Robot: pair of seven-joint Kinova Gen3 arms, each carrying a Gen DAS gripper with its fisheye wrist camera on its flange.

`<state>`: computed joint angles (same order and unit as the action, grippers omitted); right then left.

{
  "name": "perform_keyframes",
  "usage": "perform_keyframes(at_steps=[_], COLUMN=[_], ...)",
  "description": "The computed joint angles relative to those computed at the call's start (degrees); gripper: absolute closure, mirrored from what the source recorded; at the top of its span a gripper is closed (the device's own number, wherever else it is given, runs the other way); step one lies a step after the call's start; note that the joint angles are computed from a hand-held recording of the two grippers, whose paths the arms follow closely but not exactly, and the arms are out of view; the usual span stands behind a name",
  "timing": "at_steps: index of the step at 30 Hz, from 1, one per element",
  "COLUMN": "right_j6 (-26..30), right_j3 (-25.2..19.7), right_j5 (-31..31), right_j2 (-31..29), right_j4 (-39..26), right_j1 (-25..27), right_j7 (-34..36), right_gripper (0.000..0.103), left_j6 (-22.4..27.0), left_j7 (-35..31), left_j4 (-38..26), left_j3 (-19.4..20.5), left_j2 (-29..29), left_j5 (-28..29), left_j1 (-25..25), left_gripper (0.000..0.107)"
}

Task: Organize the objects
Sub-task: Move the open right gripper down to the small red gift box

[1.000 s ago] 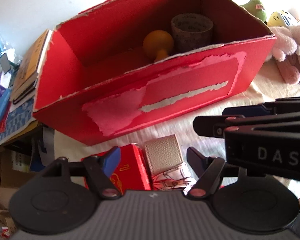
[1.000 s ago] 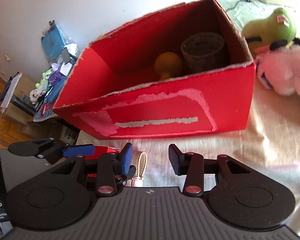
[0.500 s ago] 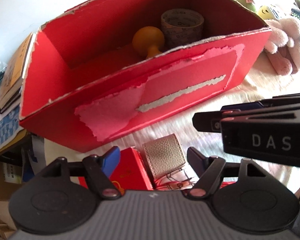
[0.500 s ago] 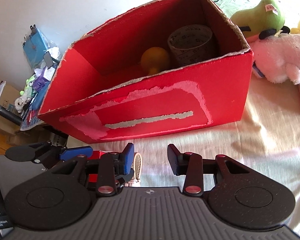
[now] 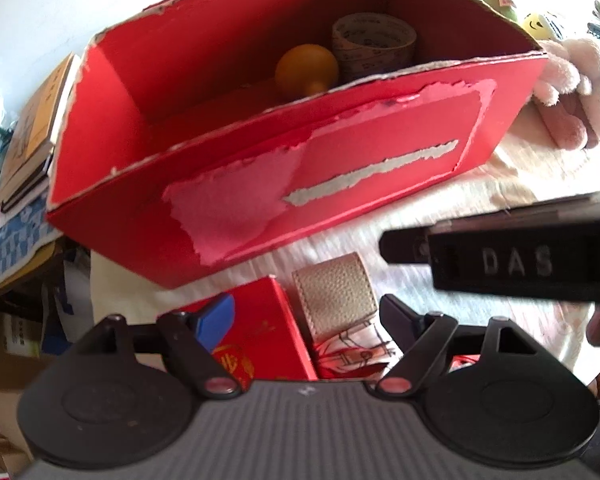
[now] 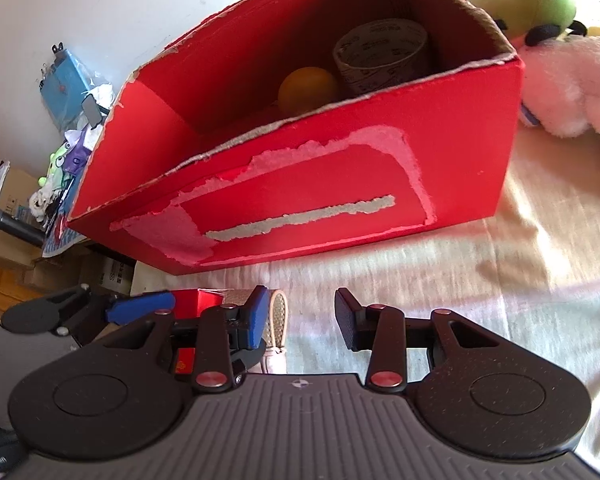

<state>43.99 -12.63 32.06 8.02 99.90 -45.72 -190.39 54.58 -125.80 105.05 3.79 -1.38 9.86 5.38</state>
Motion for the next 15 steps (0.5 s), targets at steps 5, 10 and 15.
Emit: perform_keyframes(at_steps=[5, 10, 15], right_j6=[-1.60, -2.59, -3.45], right_j3=[0.01, 0.29, -0.02], right_j5=[-2.19, -2.97, -4.29], right_j2=[0.55, -0.38, -1.21], right_j4=[-0.28, 0.99, 2.25], right_j1=[0.78, 1.13, 1.84], right_j7=[3.56, 3.39, 3.84], right_gripper=[0.062, 0.062, 0.062], left_j6=[-1.22, -1.87, -2.75], left_j7=[1.30, 2.59, 4.15], left_j4=[1.31, 1.77, 2.57], left_j3=[0.35, 0.85, 1.61], left_j2=[-0.67, -0.83, -0.92], left_j5=[-1.19, -2.34, -3.76], left_j1=[0.44, 1.18, 2.37], left_gripper=[0.023, 0.020, 0.014])
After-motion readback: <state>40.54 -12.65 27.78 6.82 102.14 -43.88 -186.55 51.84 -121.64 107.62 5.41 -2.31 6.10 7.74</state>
